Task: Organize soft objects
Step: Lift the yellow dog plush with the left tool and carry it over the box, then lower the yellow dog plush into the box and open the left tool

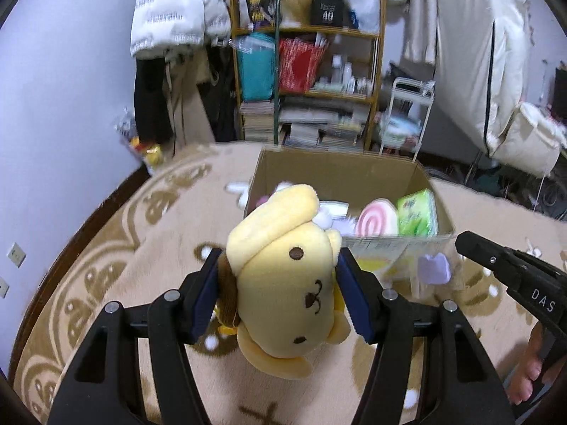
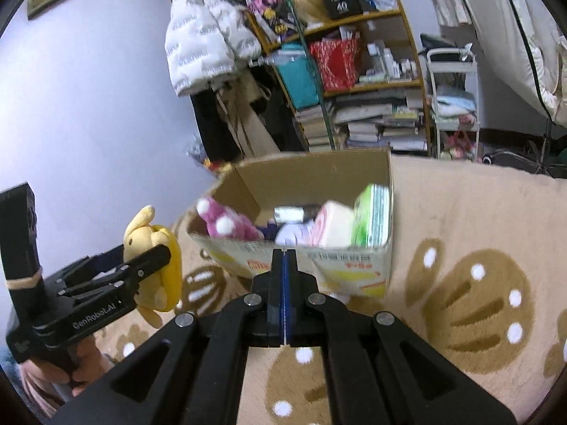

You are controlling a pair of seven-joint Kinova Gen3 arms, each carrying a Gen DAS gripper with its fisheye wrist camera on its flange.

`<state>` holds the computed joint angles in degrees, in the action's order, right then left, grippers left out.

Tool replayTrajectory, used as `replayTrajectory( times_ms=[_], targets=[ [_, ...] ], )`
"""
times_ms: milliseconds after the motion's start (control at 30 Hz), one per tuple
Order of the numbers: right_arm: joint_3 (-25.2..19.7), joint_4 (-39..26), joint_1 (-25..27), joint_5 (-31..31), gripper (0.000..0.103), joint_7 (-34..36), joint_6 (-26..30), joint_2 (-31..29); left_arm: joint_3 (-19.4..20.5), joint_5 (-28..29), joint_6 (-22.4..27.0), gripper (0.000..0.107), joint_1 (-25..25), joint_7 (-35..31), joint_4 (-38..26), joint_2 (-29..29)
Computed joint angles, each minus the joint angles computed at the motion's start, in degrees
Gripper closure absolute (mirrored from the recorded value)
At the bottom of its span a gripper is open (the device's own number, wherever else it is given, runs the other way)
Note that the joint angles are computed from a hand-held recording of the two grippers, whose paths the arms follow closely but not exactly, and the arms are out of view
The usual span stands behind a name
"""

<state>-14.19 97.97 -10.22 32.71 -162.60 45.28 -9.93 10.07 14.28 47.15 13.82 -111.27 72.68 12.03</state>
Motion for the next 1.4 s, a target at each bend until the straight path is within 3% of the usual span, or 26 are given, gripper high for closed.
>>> replayTrajectory(
  times_ms=[133,367,667,933,1267,1333,1400],
  targets=[
    [-0.36,0.03,0.79,1.64,0.102,-1.16,-1.40,-0.93,0.85,3.22,-3.16,0.046,-0.96,-2.84,0.43,-0.23],
    [-1.24,-0.70,2.85,3.50,0.102,-1.95,-2.61,-2.21,1.67,3.34,-7.60,0.046,0.24,-4.22,-2.21,1.31],
    [-1.02,-0.97,4.72,5.23,0.102,-0.78,-5.96,-1.17,1.90,0.96,-6.74,0.045,2.86,-3.23,-8.52,5.57],
    [2.27,-1.22,4.39,8.21,0.102,0.29,-11.76,3.06,1.19,-1.92,-2.26,0.044,5.73,-0.12,-14.23,10.48],
    [7.16,1.97,4.79,-1.56,0.102,4.75,-19.45,3.69,0.58,-4.95,-0.40,0.038,7.12,2.55,-17.12,12.87],
    [7.17,1.95,5.27,-3.35,0.102,5.55,-19.11,3.80,0.32,-5.55,0.08,0.035,7.51,2.94,-17.55,13.16],
    [7.43,1.77,5.40,-5.42,0.102,7.04,-18.55,3.85,-0.42,-7.10,1.14,0.020,8.49,3.81,-18.50,13.58]
  ],
)
